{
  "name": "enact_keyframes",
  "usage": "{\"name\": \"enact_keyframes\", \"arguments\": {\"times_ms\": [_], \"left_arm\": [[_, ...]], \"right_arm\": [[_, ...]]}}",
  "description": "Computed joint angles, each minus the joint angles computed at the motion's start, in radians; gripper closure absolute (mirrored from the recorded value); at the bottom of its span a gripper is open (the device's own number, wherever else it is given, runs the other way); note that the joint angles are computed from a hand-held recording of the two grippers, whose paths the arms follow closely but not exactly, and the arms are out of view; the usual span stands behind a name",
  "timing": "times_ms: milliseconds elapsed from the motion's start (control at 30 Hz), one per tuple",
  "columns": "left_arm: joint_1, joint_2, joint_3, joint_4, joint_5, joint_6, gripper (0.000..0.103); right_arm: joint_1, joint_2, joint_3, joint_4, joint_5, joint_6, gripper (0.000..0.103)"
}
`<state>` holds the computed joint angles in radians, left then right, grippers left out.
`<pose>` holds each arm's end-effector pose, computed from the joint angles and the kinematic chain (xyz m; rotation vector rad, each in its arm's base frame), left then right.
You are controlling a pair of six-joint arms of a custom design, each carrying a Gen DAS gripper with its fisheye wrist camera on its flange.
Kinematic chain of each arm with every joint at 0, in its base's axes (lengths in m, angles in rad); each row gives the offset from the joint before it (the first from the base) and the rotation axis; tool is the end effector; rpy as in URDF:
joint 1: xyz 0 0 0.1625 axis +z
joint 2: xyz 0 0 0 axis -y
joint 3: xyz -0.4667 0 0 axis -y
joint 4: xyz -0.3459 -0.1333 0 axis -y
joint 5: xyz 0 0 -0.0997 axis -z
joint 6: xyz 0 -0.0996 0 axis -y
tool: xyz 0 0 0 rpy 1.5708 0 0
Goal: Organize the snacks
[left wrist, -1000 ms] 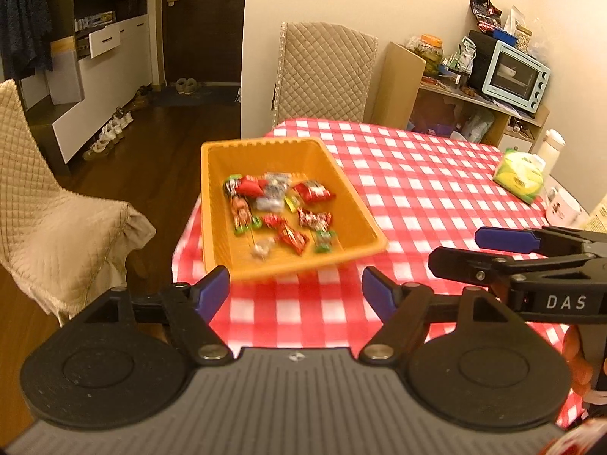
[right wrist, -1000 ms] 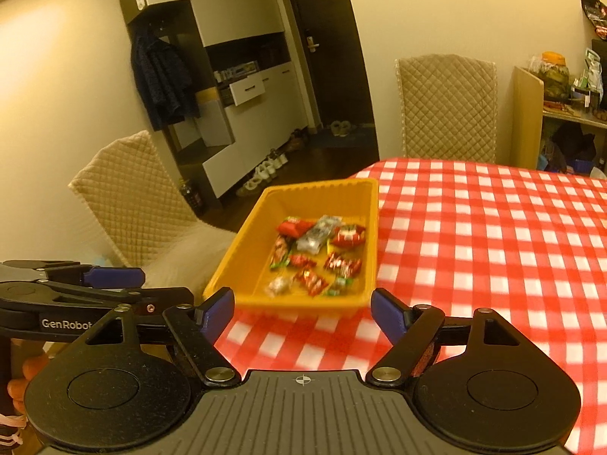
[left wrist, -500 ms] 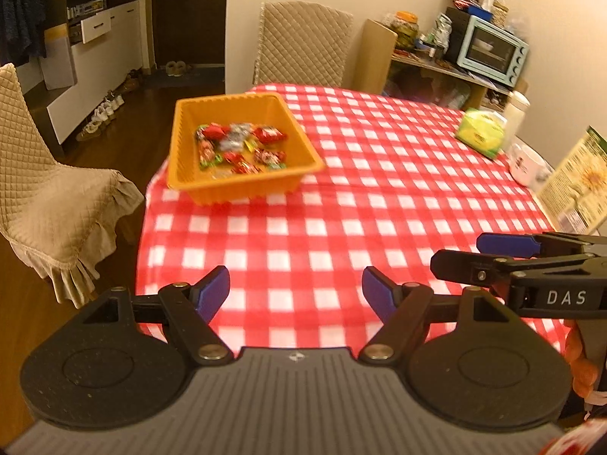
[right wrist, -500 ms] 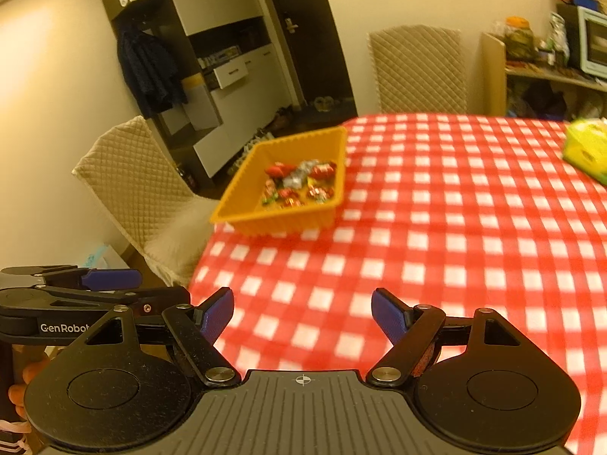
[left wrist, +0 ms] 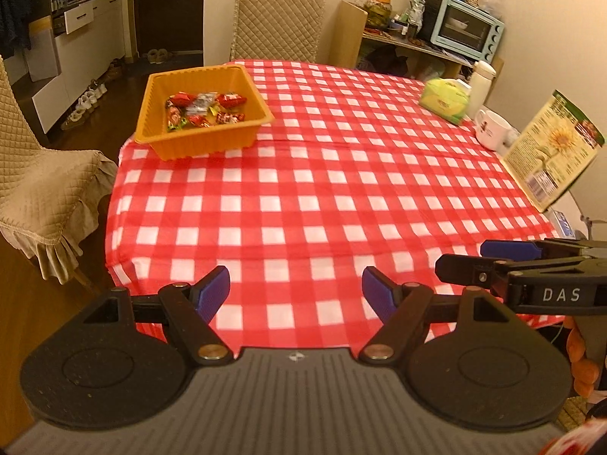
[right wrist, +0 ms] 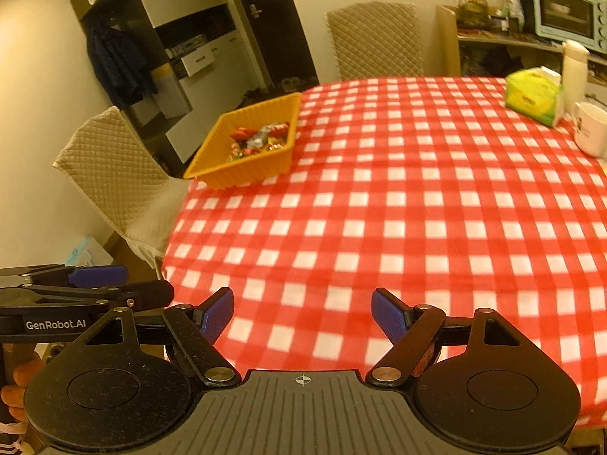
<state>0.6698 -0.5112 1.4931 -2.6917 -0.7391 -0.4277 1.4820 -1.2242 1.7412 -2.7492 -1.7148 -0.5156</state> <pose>-0.4259 -0.6013 0.0506 0.5010 2.3985 -0.8011 0.0655 -0.6066 0.4139 0.5052 -2.6462 0.8249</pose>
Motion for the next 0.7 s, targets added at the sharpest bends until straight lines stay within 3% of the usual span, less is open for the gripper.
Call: {"name": "enact_keyframes", "arguments": {"times_ms": [700], "left_arm": [[-0.044,0.006,0.041,0.003,-0.029,-0.039,0.028]], "right_arm": [[-0.033,-0.097,0.093,0.009,-0.032,0.015,0.024]]}}
